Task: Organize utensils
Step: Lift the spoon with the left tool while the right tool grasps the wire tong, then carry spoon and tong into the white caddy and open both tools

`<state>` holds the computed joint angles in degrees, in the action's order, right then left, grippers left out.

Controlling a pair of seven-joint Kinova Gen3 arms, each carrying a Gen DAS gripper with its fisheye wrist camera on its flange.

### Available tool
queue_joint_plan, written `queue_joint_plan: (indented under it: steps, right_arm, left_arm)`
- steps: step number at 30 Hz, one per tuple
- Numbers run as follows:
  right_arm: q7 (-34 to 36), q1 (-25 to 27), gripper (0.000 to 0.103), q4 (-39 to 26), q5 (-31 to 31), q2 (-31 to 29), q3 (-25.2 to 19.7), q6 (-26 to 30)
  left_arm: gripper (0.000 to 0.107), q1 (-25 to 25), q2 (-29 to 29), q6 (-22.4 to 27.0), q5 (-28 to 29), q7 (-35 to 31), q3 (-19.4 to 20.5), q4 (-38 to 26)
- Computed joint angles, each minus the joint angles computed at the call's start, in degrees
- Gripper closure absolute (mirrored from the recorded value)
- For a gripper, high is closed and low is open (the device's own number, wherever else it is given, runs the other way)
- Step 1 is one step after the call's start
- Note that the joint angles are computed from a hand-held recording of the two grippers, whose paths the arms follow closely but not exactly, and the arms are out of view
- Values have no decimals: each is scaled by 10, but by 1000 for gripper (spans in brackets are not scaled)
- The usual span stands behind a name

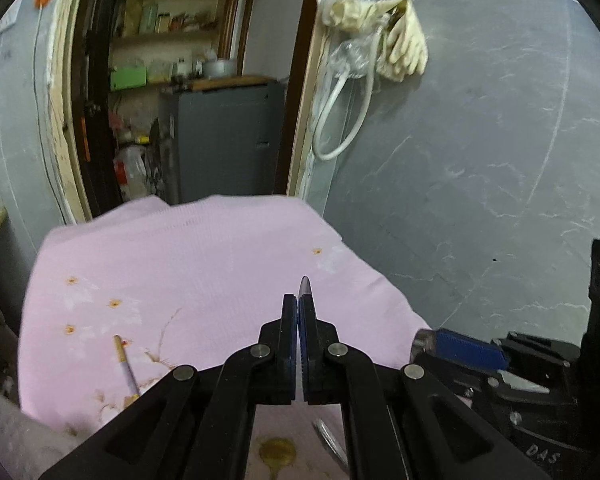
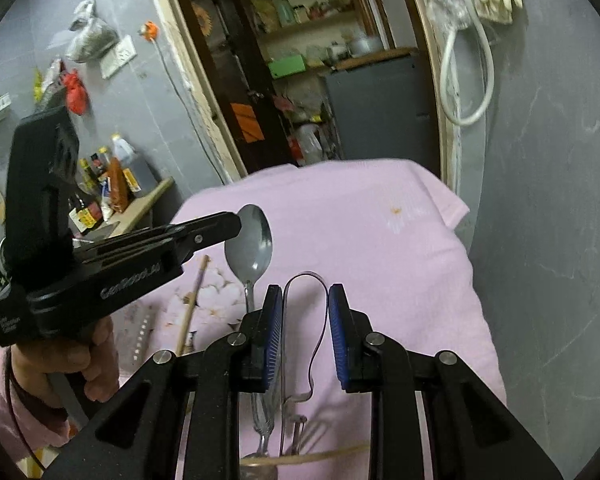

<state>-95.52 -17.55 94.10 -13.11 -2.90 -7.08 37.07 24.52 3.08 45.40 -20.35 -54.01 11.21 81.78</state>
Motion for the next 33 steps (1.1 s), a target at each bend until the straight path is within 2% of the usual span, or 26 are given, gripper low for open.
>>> queue_joint_plan:
  steps: [6,15,25,33]
  right_arm:
    - [-22,-5,82,17,29,-46,-11,-11]
    - [-56,-12,82,2,76,-84,-34,-8]
    - [-52,-36,82,-76,100,-78,-56,-9]
    - [-12,-80,82,-152,80,-45,-63,-45]
  left_arm:
    - [106,15,-44,14,-85,67,31,25]
    - [106,3,-84,58,-191,147,82,11]
    - [106,-80,-145,74,-217,125,114,-13]
    - [106,-156,-201,87,-219,86,124,-32]
